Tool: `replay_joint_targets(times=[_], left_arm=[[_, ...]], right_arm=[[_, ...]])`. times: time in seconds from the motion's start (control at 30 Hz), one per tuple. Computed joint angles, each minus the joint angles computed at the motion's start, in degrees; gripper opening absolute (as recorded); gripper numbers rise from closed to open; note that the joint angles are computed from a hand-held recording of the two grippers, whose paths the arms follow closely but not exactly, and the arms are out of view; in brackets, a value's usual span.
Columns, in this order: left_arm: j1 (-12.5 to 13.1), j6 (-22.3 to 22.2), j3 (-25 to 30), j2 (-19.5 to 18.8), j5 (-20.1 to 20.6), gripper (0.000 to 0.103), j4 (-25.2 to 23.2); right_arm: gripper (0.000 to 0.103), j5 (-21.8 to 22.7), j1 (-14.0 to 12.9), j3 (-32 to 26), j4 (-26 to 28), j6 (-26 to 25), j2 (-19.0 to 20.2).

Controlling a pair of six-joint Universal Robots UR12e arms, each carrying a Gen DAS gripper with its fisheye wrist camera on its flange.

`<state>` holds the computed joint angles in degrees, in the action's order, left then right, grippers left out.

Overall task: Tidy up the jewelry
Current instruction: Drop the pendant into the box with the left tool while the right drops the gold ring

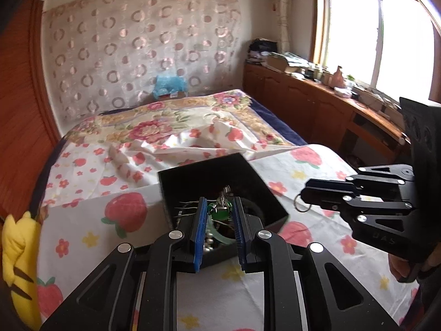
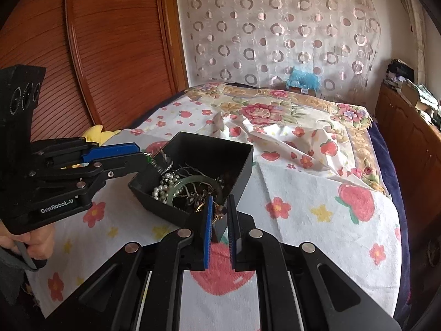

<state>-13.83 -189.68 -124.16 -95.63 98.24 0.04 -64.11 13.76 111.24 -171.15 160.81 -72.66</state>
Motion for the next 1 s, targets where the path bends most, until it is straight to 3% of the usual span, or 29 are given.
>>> replay_joint_targets(times=[0.13, 0.23, 0.37, 0.53, 0.7, 0.73, 0.8, 0.83, 1.0], left_arm=[[0.5, -1.1, -0.6, 0.4, 0.4, 0.036, -0.2], [0.7, -1.2, -1.4, 1.0, 1.2, 0.039, -0.2], [0.3, -1.9, -2.9, 2.3, 3.6, 0.064, 1.1], [0.3, -3.0, -4.4, 4.4, 4.7, 0.082, 0.8], [0.1, -4.2, -5.7, 6.1, 6.6, 0.089, 1.3], [0.1, -4.4, -5.8, 6.3, 7.1, 0.091, 1.4], [-0.2, -4.9, -6.2, 6.6, 8.6, 0.092, 1.2], [-0.3, -5.2, -6.4, 6.9, 8.9, 0.094, 1.1], [-0.5, -7.3, -7.8, 8.2, 9.8, 0.095, 1.0]], right_arm=[[0.011, -0.1, 0.6, -1.0, 0.2, 0.8, 1.0], [0.011, -0.1, 1.0, -1.5, 0.0, 0.9, 1.6], [0.012, -0.3, 1.8, -2.4, -0.6, 1.1, 2.4], [0.012, 0.3, 2.0, -3.1, -0.9, 2.3, 3.1], [0.013, -1.1, 2.6, -3.5, -1.4, 2.0, 3.5], [0.016, -1.8, 2.8, -3.5, -1.9, 2.1, 3.6], [0.044, -2.2, 2.8, -3.2, -3.5, 2.8, 3.6], [0.049, -1.8, 2.7, -2.9, -4.6, 3.3, 3.6], [0.056, -2.2, 2.2, -1.0, -7.3, 5.3, 2.6]])
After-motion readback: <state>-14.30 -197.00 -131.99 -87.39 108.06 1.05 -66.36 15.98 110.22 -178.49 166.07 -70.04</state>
